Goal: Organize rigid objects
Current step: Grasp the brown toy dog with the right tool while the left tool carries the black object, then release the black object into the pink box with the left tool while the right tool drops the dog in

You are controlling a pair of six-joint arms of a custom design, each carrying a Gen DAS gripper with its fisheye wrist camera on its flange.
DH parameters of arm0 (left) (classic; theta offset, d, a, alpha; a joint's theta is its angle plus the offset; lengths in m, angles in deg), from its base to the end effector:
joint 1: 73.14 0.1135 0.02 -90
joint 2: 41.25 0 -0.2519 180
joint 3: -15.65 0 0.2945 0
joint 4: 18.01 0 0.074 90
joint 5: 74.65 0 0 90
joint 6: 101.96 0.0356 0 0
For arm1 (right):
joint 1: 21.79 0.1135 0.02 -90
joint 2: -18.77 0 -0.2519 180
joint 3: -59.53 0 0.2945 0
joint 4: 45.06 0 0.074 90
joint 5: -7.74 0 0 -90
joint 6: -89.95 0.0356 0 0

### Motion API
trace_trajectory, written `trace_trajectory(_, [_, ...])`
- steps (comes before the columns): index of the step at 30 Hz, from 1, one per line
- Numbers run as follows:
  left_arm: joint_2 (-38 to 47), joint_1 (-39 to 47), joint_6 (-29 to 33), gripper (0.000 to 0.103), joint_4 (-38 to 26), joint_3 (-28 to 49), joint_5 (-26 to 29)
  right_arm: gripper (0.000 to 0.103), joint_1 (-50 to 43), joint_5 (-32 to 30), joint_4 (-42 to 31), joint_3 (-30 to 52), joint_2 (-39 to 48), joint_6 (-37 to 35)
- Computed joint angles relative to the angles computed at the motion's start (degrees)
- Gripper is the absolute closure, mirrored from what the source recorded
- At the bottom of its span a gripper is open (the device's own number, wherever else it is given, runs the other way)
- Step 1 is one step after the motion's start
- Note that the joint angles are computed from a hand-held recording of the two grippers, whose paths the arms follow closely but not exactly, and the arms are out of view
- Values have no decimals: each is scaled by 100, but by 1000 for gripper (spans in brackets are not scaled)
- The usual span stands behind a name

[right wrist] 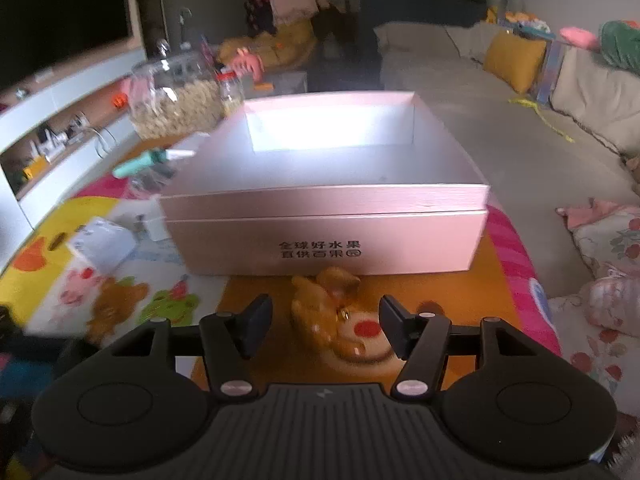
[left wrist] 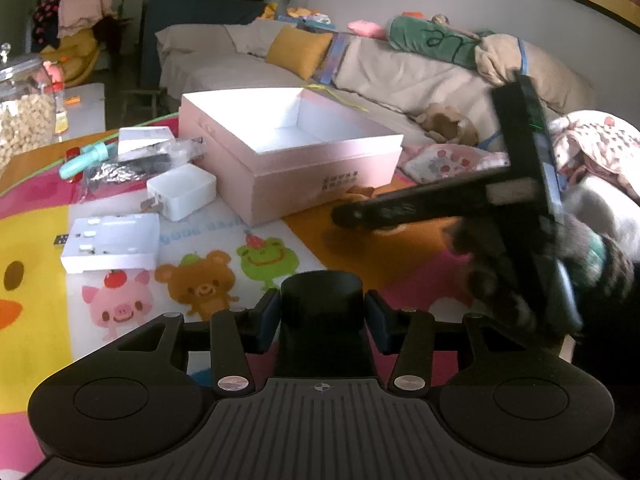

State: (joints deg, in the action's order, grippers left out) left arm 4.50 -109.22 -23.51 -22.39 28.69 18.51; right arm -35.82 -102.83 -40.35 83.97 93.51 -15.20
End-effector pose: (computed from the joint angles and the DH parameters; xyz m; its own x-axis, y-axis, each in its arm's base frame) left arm 0.1438 -0.1072 0.0687 -0.6024 0.1916 -0.7749 0.5133 0.8364 -0.1923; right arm 0.2135 -0.0405 0.0533 -0.6659 -0.0858 -0.7411 -0.1923 0.9795 0.0594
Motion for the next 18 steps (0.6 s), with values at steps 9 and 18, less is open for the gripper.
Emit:
trace_trajectory(9, [-265, -272, 137, 53, -181, -62, -193, 67, -641, -649, -1305, -548, -1852, -597])
trace_trajectory(18, [364, -271, 319, 53, 344, 381, -20, 67, -1847, -1713, -2943, -641, -4016, -786])
